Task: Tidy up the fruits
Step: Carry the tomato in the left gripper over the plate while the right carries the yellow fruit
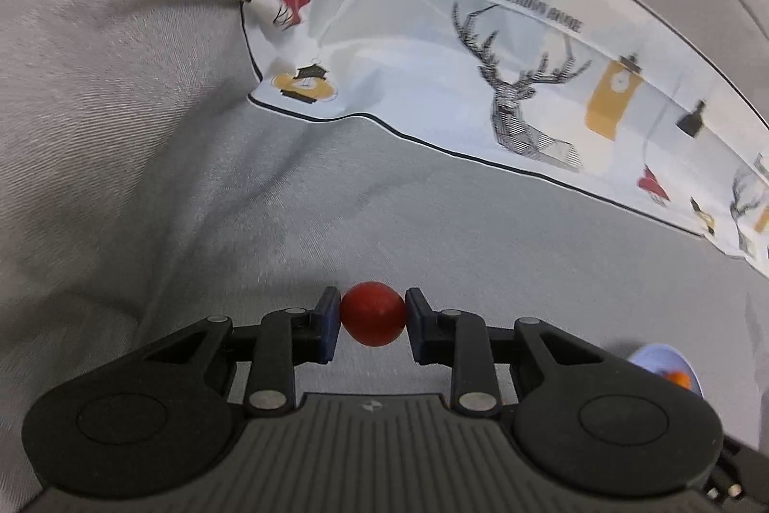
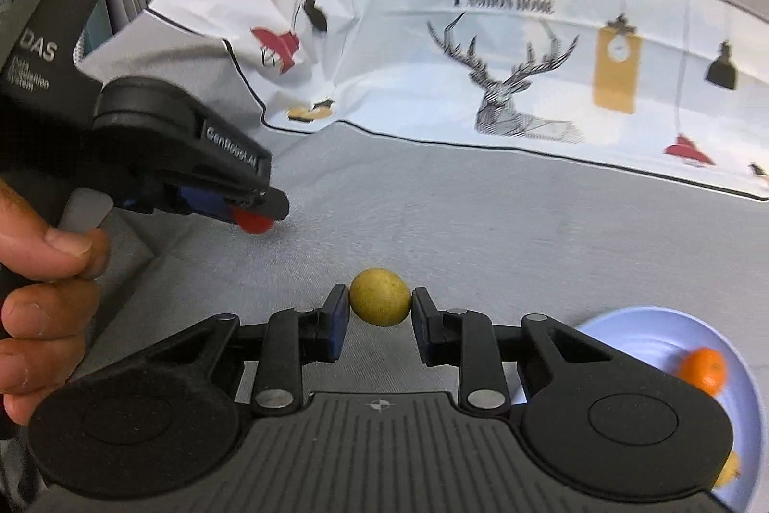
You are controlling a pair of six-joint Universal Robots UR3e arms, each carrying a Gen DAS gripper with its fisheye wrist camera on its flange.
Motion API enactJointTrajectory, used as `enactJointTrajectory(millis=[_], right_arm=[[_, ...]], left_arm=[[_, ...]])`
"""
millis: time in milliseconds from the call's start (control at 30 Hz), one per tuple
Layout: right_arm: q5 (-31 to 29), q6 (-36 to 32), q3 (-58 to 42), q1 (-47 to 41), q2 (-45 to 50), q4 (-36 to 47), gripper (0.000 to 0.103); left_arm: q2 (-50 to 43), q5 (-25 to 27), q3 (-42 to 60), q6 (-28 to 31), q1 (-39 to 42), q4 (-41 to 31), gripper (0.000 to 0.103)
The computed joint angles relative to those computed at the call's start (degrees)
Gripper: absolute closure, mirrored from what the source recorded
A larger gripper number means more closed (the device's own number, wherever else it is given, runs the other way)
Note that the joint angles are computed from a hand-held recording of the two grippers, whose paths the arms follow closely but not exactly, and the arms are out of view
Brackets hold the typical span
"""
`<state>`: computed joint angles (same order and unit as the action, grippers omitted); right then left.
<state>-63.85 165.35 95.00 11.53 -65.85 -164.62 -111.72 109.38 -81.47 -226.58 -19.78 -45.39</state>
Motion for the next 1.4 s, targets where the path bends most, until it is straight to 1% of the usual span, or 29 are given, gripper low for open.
enactJointTrajectory(millis=[233, 400, 500, 567, 700, 900, 1033, 1167, 1400], right_arm=[[2.22, -3.72, 13.64, -5.86, -11.95, -4.17, 0.073], [6.91, -6.13, 21.93, -13.41, -21.26, -4.29, 0.074], [9.58, -7.37, 24.46, -17.44, -24.80, -3.69, 0.074], [10.15, -8.84, 24.61, -19.39, -25.30, -2.71, 0.074], [8.59, -9.76, 22.80, -20.99, -23.59, -1.32, 0.074], [7.10, -8.83, 20.85, -22.38, -21.09, -1.82, 0.074], [6.36, -7.77, 20.55, -23.43, -20.39, -2.75, 0.074], [3.93, -6.33, 19.44, -24.38, -18.91, -2.90, 0.074], [2.50, -3.73, 17.61, -25.84, -17.44, 0.47, 0.074]], left_arm=[[1.07, 5.27, 2.33, -2.49, -8.75, -4.10, 0.071], [1.08, 7.78, 3.86, -3.55, -13.69, -4.87, 0.071], [-0.33, 8.24, 6.15, -2.23, -15.24, -4.50, 0.071], [-2.44, 8.25, 8.96, -0.62, -15.75, -4.84, 0.071], [-7.05, 6.76, 14.35, 1.54, -15.77, -4.93, 0.071], [-13.63, 5.36, 22.20, 5.02, -16.62, -5.13, 0.071], [-15.72, 4.88, 24.27, 6.86, -17.08, -3.66, 0.071], [-16.92, 4.13, 24.91, 7.69, -16.96, -0.68, 0.071], [-21.48, 2.54, 30.61, 10.04, -17.87, 1.37, 0.071]])
